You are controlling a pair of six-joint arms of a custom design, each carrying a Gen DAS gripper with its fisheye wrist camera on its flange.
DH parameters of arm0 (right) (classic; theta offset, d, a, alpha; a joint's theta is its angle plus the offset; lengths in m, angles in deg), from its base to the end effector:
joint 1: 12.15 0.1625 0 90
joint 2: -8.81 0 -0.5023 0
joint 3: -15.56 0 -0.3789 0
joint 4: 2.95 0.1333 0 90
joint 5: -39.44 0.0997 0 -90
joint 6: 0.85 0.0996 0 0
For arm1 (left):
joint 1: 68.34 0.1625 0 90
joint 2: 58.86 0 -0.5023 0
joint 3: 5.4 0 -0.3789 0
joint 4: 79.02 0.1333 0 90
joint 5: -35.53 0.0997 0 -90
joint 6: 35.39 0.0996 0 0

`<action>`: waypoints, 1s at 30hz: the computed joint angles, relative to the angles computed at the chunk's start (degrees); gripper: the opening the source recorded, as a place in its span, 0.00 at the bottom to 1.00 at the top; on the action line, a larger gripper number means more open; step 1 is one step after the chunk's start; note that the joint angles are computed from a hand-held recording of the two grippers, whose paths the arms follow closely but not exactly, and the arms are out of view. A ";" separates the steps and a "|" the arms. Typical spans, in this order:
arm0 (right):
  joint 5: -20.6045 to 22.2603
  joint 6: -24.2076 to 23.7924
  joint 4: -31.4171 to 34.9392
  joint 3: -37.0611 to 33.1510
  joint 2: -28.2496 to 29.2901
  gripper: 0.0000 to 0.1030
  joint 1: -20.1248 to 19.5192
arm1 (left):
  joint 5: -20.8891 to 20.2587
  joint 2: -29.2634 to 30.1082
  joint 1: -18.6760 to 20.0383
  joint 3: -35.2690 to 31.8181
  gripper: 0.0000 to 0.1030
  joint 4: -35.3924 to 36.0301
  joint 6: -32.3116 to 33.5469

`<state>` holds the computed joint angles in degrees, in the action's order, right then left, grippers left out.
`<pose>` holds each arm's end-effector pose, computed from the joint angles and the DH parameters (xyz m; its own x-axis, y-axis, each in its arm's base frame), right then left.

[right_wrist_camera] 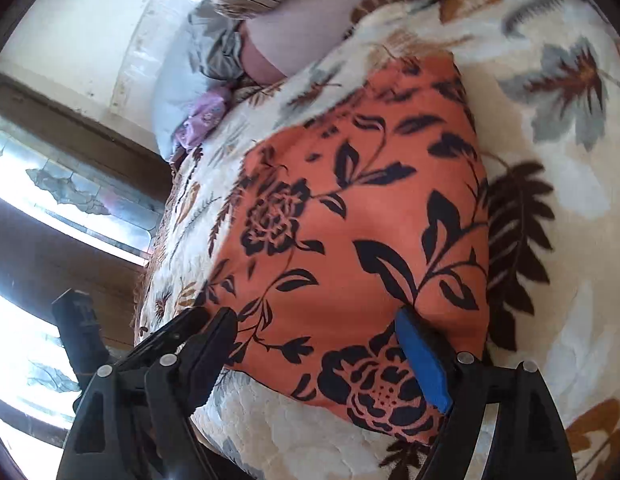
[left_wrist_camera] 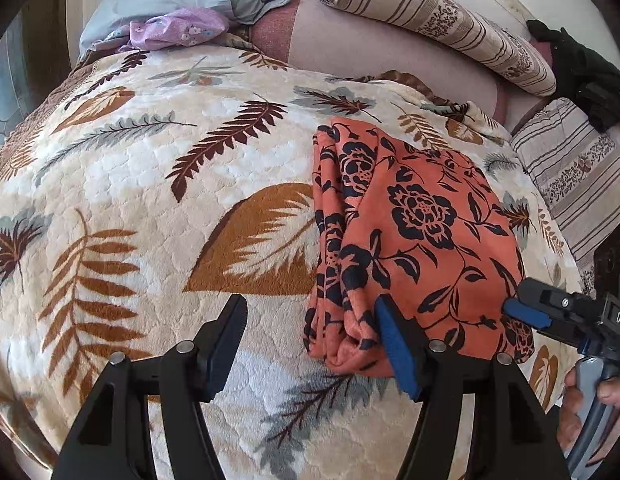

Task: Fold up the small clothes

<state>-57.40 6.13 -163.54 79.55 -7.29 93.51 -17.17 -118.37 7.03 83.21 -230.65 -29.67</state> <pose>0.3509 -0.8019 -0.0321 -0.9915 -0.1141 0.0622 -0.1295 0.9089 -0.3964 0.0074 -0.7384 0.3979 -0.8265 -0.0325 -0.5620 0.2968 0.8231 -0.4841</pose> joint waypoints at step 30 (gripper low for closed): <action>0.58 1.59 8.62 -9.13 2.29 0.44 -4.25 | -6.87 7.39 2.70 -7.20 0.76 3.80 0.91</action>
